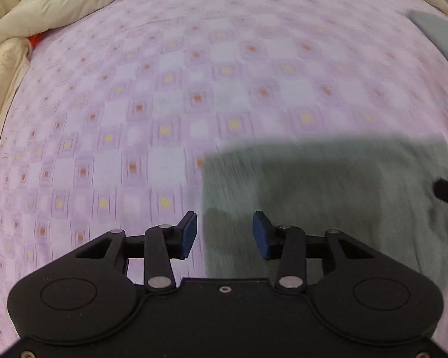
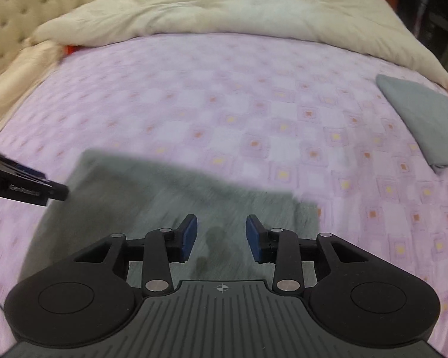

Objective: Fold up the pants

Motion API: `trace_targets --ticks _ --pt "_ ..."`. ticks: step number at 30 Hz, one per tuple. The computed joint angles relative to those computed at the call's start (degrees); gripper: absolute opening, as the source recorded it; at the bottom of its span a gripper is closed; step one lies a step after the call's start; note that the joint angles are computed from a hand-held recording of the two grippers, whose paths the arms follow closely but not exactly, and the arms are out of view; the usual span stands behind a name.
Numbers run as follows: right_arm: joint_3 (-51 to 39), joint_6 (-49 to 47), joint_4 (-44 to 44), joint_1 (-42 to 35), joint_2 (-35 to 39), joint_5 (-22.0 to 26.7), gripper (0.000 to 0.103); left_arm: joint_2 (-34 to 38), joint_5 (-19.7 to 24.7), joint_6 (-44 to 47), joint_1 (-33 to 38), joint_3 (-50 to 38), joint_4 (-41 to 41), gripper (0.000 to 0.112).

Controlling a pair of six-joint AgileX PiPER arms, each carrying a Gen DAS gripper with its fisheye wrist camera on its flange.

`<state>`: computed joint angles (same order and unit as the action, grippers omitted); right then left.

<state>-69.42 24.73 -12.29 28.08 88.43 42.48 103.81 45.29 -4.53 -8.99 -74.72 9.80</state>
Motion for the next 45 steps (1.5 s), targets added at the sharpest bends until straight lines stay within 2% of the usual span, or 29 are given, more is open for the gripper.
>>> trace_targets --ticks 2,4,7,8,10,11,13,15,19,20,22,26,30,33,36,39,41,42,43,44,45 --pt "3.99 -1.64 1.51 1.87 -2.99 1.53 0.035 -2.80 0.22 3.50 -0.65 4.86 -1.24 0.054" --pt "6.75 -1.51 1.26 3.46 -3.84 3.78 0.036 -5.04 0.46 3.00 -3.47 11.56 0.48 0.054" --pt "11.67 1.82 -2.45 7.15 -7.53 3.79 0.035 -9.62 -5.03 -5.77 -7.35 21.91 9.53 0.054" --pt "11.34 1.10 -1.68 7.11 -8.29 4.63 0.035 -10.30 -4.40 -6.11 -7.91 22.05 9.91 0.053" --pt "11.98 0.47 0.24 5.54 -10.41 3.17 0.036 -12.07 -2.75 -3.03 -6.39 20.78 5.24 0.051" --pt "12.40 1.70 -0.26 4.56 -11.40 1.92 0.037 -13.17 -2.91 -1.41 -4.88 20.29 2.59 0.055" --pt "11.73 4.45 -1.40 2.00 -11.18 0.80 0.048 -14.00 -3.31 0.46 -2.47 18.97 -0.15 0.055" --pt "10.69 4.76 -0.30 -1.47 -9.77 0.23 0.055 -12.61 -3.49 1.42 0.01 16.61 -1.88 0.059" --pt "9.18 -2.89 9.00 -8.99 -5.13 -1.17 0.060 -6.96 -2.73 2.49 4.49 10.59 -4.75 0.060" --pt "8.23 -3.95 9.30 -10.08 -2.93 -1.08 0.064 -5.62 -2.74 2.15 4.76 9.78 -4.93 0.060" --pt "7.80 -4.28 9.46 -10.45 -2.02 0.47 0.084 -2.00 -1.12 2.49 5.47 6.46 -5.03 0.060" --pt "6.57 -9.90 16.64 -14.97 1.53 -0.81 0.087 2.70 0.62 4.59 6.50 3.63 -7.39 0.064" --pt "5.95 -16.33 23.98 -18.13 3.48 -1.25 0.098 3.87 -3.72 5.83 6.95 4.79 -6.96 0.088" --pt "5.31 -19.61 26.24 -18.42 4.98 -2.10 0.103 6.26 -4.50 9.66 9.51 3.55 -11.17 0.102" --pt "4.76 -19.33 24.40 -16.59 5.60 -3.68 0.103 8.28 -4.50 15.22 12.21 2.24 -16.15 0.103" --pt "5.02 -18.47 23.62 -16.11 5.44 -4.56 0.103 9.02 -4.08 16.44 12.40 1.43 -16.58 0.103" --pt "4.99 -17.59 23.50 -16.00 5.14 -4.11 0.099 9.28 -3.07 16.18 12.31 0.72 -16.66 0.101" --pt "4.70 -17.52 23.88 -16.10 4.96 -3.36 0.088 8.45 -1.33 14.84 11.51 -0.15 -16.59 0.096" --pt "4.18 -18.13 24.75 -16.42 4.94 -2.63 0.067 8.20 -1.15 15.00 11.49 -0.15 -17.16 0.092" --pt "3.64 -19.34 26.74 -17.01 4.65 -1.48 0.052 7.41 -1.05 15.02 11.01 0.28 -17.64 0.080" --pt "2.99 -19.12 28.02 -17.18 4.31 -0.30 0.035 6.60 -1.19 15.83 10.75 0.80 -18.50 0.059"
